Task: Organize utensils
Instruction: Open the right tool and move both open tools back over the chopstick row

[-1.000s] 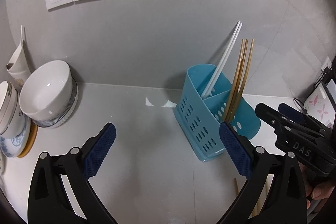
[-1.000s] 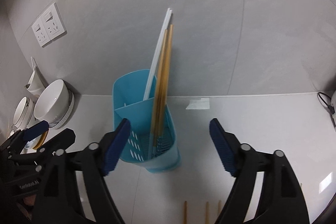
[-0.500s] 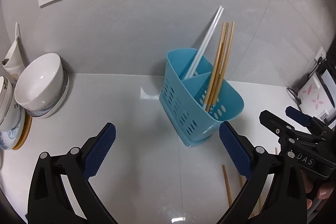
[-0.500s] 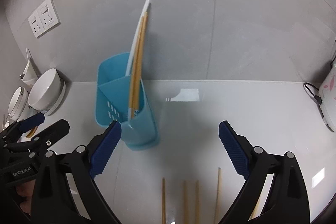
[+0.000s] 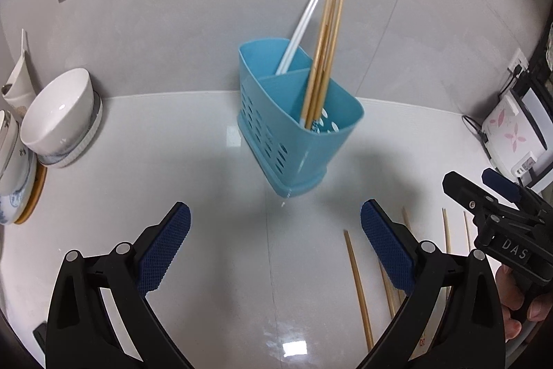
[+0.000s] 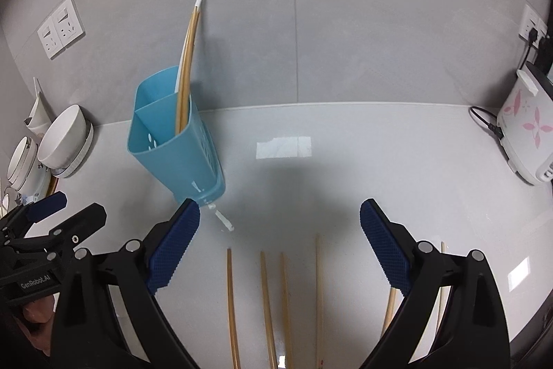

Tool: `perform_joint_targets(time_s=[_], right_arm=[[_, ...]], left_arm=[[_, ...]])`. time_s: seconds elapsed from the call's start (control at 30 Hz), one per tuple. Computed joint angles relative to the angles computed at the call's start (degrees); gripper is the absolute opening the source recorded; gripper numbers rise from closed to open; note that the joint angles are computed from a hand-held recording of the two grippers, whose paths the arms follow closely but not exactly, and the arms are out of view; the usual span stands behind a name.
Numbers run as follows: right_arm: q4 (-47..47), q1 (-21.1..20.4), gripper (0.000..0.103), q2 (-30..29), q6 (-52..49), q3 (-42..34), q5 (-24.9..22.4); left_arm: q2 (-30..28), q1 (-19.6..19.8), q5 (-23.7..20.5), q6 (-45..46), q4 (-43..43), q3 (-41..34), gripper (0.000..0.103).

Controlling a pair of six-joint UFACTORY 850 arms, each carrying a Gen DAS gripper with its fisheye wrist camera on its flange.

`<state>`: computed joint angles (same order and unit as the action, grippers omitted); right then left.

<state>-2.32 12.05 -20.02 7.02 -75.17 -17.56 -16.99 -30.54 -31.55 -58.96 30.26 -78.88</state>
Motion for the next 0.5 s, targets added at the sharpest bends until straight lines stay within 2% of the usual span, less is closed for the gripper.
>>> perform_joint_targets(time_s=[0.2, 0.5], right_arm=[[-1.77, -1.19, 0.09, 2.14, 0.69, 3.1, 0.31], [-1.09, -4.07, 0.09, 2.52, -1.57, 5.73, -2.73]], left_arm=[[-1.18, -1.59, 0.56, 0.08, -3.18, 0.28, 0.097], [-4.89, -3.32, -0.43, 4.47, -11.33, -0.94, 0.097]])
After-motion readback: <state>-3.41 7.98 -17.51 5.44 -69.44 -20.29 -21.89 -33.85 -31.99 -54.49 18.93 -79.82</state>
